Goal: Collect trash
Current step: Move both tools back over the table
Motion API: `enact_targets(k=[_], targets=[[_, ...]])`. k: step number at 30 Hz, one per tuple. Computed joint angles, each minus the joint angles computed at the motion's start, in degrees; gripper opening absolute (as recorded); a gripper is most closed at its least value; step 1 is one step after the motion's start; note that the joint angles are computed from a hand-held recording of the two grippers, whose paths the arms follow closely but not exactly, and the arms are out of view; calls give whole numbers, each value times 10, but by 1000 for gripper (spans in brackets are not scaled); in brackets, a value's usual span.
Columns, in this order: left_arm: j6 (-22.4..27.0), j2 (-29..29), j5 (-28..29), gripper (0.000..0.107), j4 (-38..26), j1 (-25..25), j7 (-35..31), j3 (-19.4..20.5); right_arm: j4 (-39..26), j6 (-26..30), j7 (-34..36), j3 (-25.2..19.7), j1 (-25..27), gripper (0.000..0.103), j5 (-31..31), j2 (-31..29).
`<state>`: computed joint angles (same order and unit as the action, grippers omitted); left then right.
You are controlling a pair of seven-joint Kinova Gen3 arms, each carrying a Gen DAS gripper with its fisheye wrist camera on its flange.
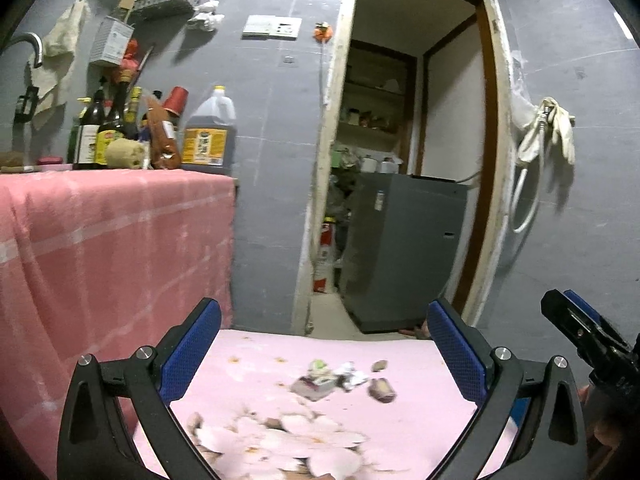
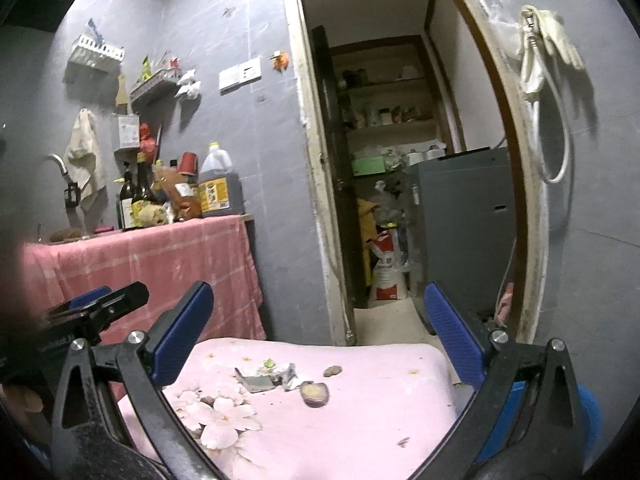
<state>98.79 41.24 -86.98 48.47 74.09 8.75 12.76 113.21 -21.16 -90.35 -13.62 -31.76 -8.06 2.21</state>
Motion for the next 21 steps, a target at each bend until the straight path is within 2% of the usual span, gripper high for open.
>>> enact_targets(k=[6,11,16,21], targets=[[-10,-31,61,101,72,-3,40,-32,-25,19,28,4,-16,103,-6,35],[-51,-55,119,101,128,-14,72,-51,-58,64,44,20,-32,103,-12,68],[-92,-68,172,101,157,-24,79,-73,-92,119,65,59,-63,103,-43,95],[-145,-83,236,101,169,-46,65,-89,-131,188,56,106,-96,103,-42,118]])
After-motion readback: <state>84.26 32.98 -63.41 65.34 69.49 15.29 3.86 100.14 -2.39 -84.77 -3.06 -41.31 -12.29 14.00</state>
